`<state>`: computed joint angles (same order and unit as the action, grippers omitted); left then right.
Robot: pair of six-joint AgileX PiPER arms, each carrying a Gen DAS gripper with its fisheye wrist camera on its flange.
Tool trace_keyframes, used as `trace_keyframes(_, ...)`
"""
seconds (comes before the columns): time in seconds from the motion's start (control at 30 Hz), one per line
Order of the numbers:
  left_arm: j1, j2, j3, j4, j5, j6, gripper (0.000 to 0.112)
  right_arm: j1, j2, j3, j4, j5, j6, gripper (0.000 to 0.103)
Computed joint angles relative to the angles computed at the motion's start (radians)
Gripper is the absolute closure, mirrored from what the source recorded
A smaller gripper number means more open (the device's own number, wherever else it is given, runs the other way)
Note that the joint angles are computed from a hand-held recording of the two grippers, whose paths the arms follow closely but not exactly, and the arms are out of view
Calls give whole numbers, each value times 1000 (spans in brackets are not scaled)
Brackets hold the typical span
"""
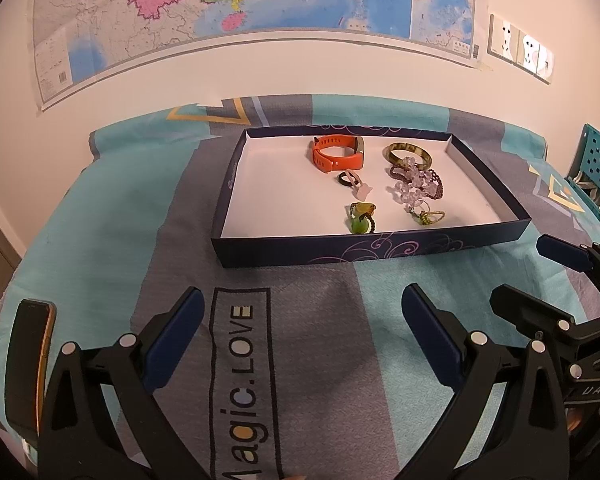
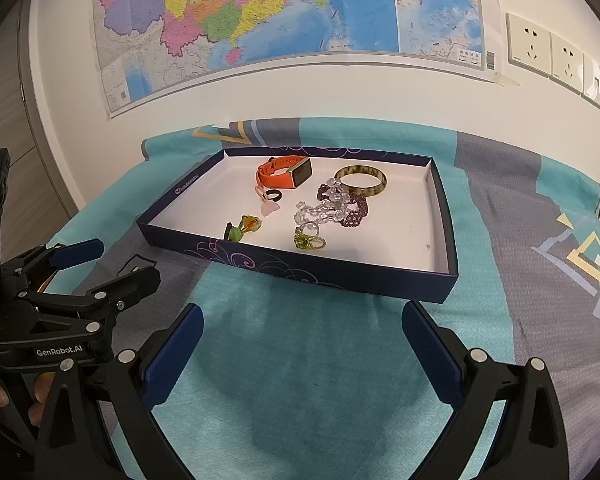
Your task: Organize jewelry
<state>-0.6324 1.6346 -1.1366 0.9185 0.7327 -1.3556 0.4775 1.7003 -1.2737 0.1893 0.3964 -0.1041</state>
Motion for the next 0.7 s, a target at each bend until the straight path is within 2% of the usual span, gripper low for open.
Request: trace_keyframes(0.7,-3,7,-1,-5,-2,-1,15,-4,-1,5,7,-2,-6,7)
